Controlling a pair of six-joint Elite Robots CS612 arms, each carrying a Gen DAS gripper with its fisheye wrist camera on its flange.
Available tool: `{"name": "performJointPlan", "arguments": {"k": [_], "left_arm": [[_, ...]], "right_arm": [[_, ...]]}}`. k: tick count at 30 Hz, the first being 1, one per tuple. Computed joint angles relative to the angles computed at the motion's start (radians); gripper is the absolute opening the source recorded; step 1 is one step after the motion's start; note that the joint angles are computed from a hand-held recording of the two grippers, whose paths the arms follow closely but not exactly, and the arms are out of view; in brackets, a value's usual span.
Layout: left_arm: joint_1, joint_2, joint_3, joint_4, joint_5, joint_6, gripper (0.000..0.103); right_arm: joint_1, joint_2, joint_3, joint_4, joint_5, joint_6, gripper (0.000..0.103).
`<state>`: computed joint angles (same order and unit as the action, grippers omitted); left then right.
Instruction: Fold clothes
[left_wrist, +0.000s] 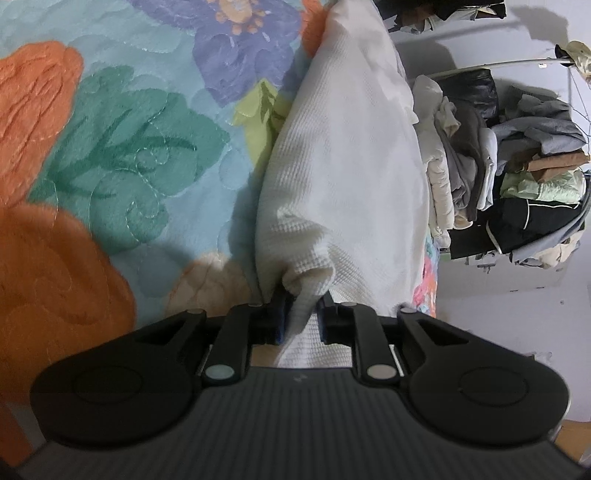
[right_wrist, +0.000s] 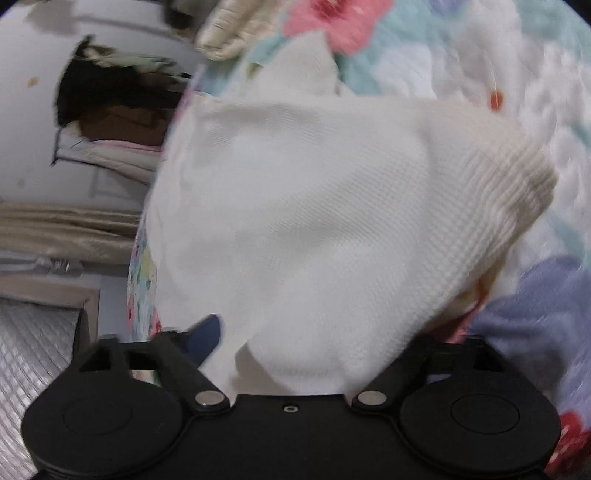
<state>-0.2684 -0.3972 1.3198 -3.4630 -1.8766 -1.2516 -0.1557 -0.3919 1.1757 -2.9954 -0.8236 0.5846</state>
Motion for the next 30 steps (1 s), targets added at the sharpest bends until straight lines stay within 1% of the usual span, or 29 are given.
{"name": "performJointPlan", "arguments": {"k": [1, 2, 3, 5, 6, 8, 11, 12, 13, 14, 15, 16, 17, 18, 19, 21, 22, 23, 24, 25, 26, 27, 28, 30], "left_arm": [[0.005, 0.003, -0.005, -0.002, -0.021, 0.000, 0.021], [0.010, 0.007, -0.012, -0.013, -0.034, -0.002, 0.024], [0.013, 0.008, -0.015, -0.025, -0.032, -0.002, 0.027], [0.010, -0.005, -0.004, -0.015, 0.000, 0.026, 0.027], [0.008, -0.011, 0.002, -0.009, 0.016, 0.041, 0.027], [-0.008, -0.036, 0.034, 0.017, 0.094, 0.068, 0.027], [-0.027, -0.057, 0.056, 0.036, 0.161, 0.140, 0.027], [-0.034, -0.064, 0.063, 0.042, 0.187, 0.164, 0.030], [-0.040, -0.068, 0.068, 0.039, 0.210, 0.183, 0.039], [-0.042, -0.064, 0.067, 0.031, 0.212, 0.187, 0.046], [-0.044, -0.060, 0.065, 0.022, 0.213, 0.189, 0.070], [-0.043, -0.051, 0.055, 0.018, 0.194, 0.174, 0.086], [-0.043, -0.039, 0.049, -0.008, 0.182, 0.163, 0.089], [-0.044, -0.034, 0.044, -0.022, 0.191, 0.153, 0.091], [-0.046, -0.028, 0.040, -0.034, 0.202, 0.143, 0.095], [-0.042, -0.014, 0.022, -0.062, 0.189, 0.110, 0.103], [-0.040, -0.006, 0.011, -0.072, 0.182, 0.094, 0.103], [-0.038, 0.003, -0.002, -0.077, 0.161, 0.082, 0.100], [-0.036, 0.013, -0.016, -0.082, 0.138, 0.071, 0.078], [-0.033, 0.022, -0.030, -0.088, 0.116, 0.060, 0.040], [-0.031, 0.032, -0.046, -0.079, 0.087, 0.046, 0.032], [-0.032, 0.036, -0.053, -0.075, 0.078, 0.048, 0.018], [-0.037, 0.033, -0.050, -0.072, 0.096, 0.065, 0.015], [-0.048, 0.022, -0.042, -0.078, 0.139, 0.118, 0.015]], "right_arm": [[0.001, -0.004, 0.006, -0.009, -0.020, -0.049, 0.042], [0.002, -0.007, 0.011, -0.020, -0.039, -0.098, 0.029], [0.000, -0.004, 0.006, -0.031, -0.027, -0.107, 0.027], [-0.008, 0.005, 0.001, -0.099, 0.017, -0.094, 0.025], [-0.008, 0.000, 0.004, -0.117, 0.021, -0.122, 0.025], [-0.006, -0.007, 0.008, -0.156, 0.033, -0.178, 0.024], [0.000, -0.014, 0.014, -0.218, 0.045, -0.263, 0.023], [0.001, -0.017, 0.016, -0.231, 0.044, -0.289, 0.023], [0.001, -0.017, 0.013, -0.233, 0.050, -0.294, 0.023], [-0.001, -0.015, 0.003, -0.215, 0.063, -0.289, 0.023], [-0.001, -0.014, -0.011, -0.182, 0.078, -0.284, 0.023], [-0.003, -0.012, -0.025, -0.154, 0.093, -0.270, 0.023], [-0.005, -0.010, -0.040, -0.127, 0.108, -0.255, 0.023], [-0.008, -0.005, -0.050, -0.131, 0.116, -0.240, 0.023], [-0.011, -0.006, -0.048, -0.136, 0.118, -0.238, 0.023], [-0.015, -0.006, -0.048, -0.143, 0.126, -0.231, 0.023], [-0.016, -0.003, -0.050, -0.141, 0.135, -0.225, 0.023], [-0.016, 0.000, -0.053, -0.138, 0.145, -0.218, 0.023], [-0.015, 0.002, -0.054, -0.137, 0.147, -0.213, 0.023], [-0.014, 0.005, -0.058, -0.142, 0.154, -0.202, 0.023], [-0.014, 0.009, -0.062, -0.148, 0.162, -0.190, 0.023], [-0.014, 0.013, -0.066, -0.154, 0.170, -0.179, 0.023], [-0.015, 0.015, -0.067, -0.157, 0.181, -0.171, 0.023], [-0.016, 0.016, -0.065, -0.166, 0.194, -0.161, 0.023]]}}
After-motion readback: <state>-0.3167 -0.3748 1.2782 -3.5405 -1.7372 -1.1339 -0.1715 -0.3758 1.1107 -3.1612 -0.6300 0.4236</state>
